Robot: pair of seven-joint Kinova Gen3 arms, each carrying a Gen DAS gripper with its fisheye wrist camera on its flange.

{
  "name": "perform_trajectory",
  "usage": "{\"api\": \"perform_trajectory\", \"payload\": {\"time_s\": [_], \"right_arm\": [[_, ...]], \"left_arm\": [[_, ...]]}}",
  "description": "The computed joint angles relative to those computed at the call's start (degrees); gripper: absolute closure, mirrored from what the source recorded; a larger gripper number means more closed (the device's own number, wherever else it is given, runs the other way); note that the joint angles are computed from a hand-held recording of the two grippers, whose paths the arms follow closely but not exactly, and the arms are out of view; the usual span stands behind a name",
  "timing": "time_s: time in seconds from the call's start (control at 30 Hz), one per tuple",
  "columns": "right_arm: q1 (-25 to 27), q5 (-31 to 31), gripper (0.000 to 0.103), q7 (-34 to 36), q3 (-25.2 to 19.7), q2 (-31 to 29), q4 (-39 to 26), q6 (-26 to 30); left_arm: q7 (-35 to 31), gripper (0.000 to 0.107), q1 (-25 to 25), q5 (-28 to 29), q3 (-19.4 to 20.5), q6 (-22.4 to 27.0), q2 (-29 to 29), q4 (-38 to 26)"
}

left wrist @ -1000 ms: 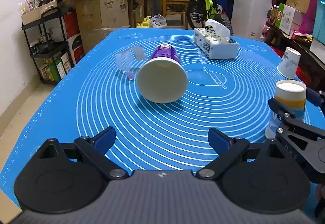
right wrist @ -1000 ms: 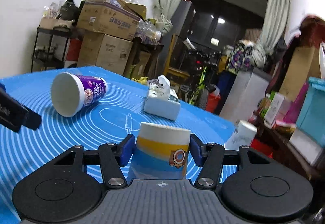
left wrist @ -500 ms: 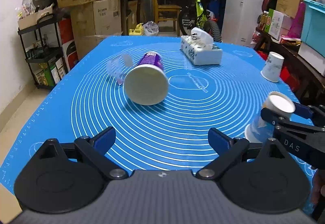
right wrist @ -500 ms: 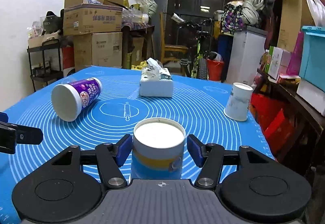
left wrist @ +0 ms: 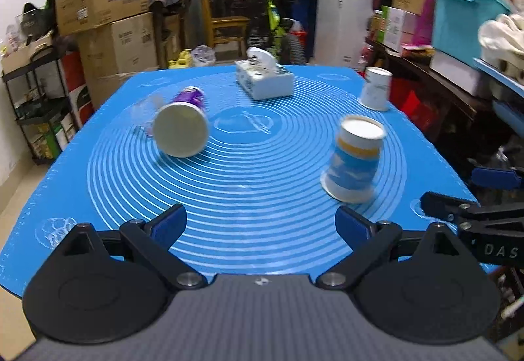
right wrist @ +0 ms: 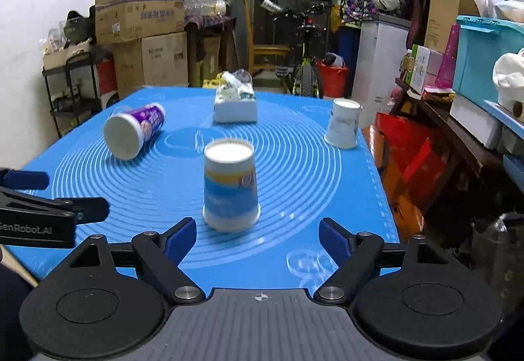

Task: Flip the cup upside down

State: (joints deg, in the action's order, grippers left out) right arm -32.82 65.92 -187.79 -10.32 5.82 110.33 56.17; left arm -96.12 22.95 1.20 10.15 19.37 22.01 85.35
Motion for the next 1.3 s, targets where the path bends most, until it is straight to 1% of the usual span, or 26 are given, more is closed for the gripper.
{"api": "perform_trajectory", "payload": {"time_s": [0.1, 0.27, 0.37, 0.43, 0.63, 0.93, 1.07, 1.3], "right_arm": [[-0.6, -1.6, 0.019, 0.6, -0.7, -0.7, 0.6, 0.9], [-0.9, -4.4, 0.019, 1.8, -1.4, -1.3, 0.8, 2.0], [-0.5, -5.6, 0.019, 2.3, -1.3, -1.7, 1.1, 1.2], [-0.3, -6.0, 0.019, 2.4, -1.3, -1.7, 1.2, 1.0], [-0.3, -5.8, 0.019, 2.0, -1.5, -2.1, 1.8, 0.6], [0.5, -6.7, 0.019, 3.7, -1.4, -2.4, 1.6, -0.6], [0.6, -6.8, 0.019, 3.8, -1.4, -2.3, 1.5, -0.5], [1.0, -7.3, 0.019, 4.4, -1.2, -2.4, 1.4, -0.9]], "left_arm": [[-2.8, 0.011, -1.9, 1.4, 2.6, 0.2, -0.5, 1.1], [-3.7, 0.011, -1.5, 2.3, 2.4, 1.2, -0.8, 1.6], [-4.0, 0.011, -1.6, 2.9, 2.2, 1.9, -0.9, 1.6], [-3.7, 0.011, -0.9, 2.5, 1.5, 1.9, -1.0, 1.8], [-3.2, 0.011, -0.5, 2.0, 1.0, 2.5, -1.1, 1.8], [-2.9, 0.011, -0.2, 1.6, 0.8, 2.6, -1.1, 1.7], [-1.8, 0.011, 0.7, 0.7, -0.2, 2.6, -1.1, 1.7], [-0.8, 0.011, 1.0, -0.2, -0.5, 2.7, -1.0, 1.6]]}}
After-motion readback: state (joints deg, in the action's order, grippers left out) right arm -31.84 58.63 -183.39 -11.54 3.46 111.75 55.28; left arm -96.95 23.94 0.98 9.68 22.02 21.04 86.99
